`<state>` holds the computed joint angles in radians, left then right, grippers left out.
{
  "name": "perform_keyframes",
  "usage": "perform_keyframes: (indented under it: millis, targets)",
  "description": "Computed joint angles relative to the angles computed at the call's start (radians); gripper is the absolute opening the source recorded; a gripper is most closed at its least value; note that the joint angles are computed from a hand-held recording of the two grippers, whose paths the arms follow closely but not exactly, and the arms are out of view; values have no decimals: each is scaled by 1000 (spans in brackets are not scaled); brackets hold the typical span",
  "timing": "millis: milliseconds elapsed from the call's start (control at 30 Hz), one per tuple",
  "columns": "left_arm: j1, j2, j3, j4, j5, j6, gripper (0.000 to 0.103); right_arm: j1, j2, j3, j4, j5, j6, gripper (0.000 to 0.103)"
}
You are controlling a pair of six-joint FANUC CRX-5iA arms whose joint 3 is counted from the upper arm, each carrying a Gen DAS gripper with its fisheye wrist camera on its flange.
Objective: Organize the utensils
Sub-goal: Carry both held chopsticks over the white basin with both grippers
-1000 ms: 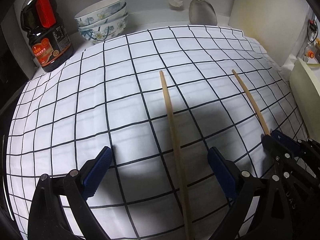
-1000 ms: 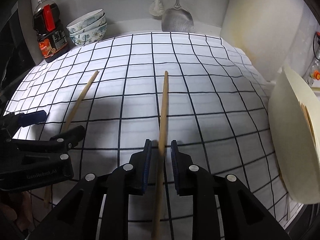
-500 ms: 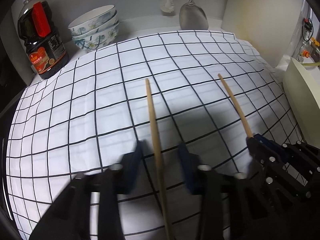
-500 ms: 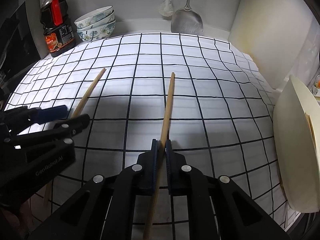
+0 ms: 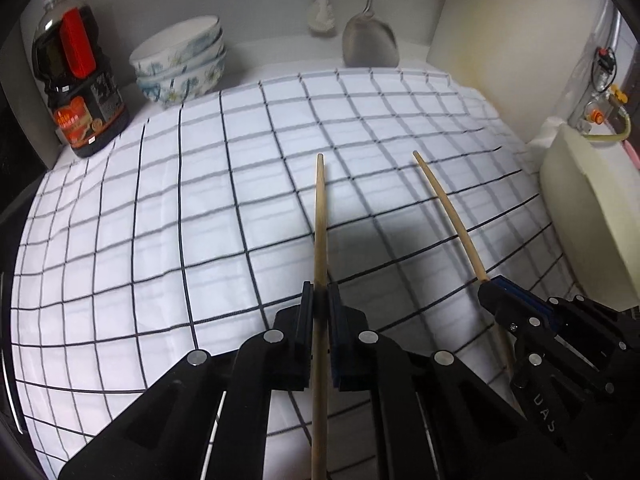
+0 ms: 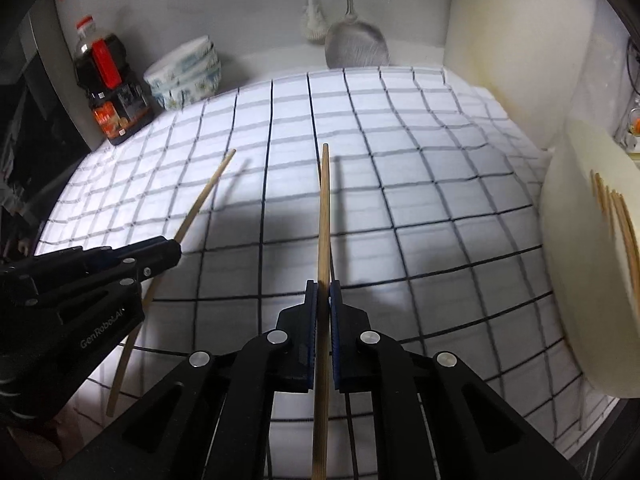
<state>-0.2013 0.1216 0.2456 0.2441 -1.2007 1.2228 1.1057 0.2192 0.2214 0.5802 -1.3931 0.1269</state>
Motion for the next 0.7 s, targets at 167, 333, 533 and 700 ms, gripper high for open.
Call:
perform_keyframes:
  millis: [167,333,533,700]
  targets:
    - [-12,-16,36,30,-9,-6,7,23,-51,-11,56,-21,-32,6]
    - [-56,-25,82,63,4,-13,7,50,-112,-33,128,-79,-64,6]
    - [-146,11,162,106,8,-13,7,83,-210,-89,189,-203,-116,6]
    - [-234,69,251,132,-8,-10,7,114,-303,-151,229,-330,-185,6]
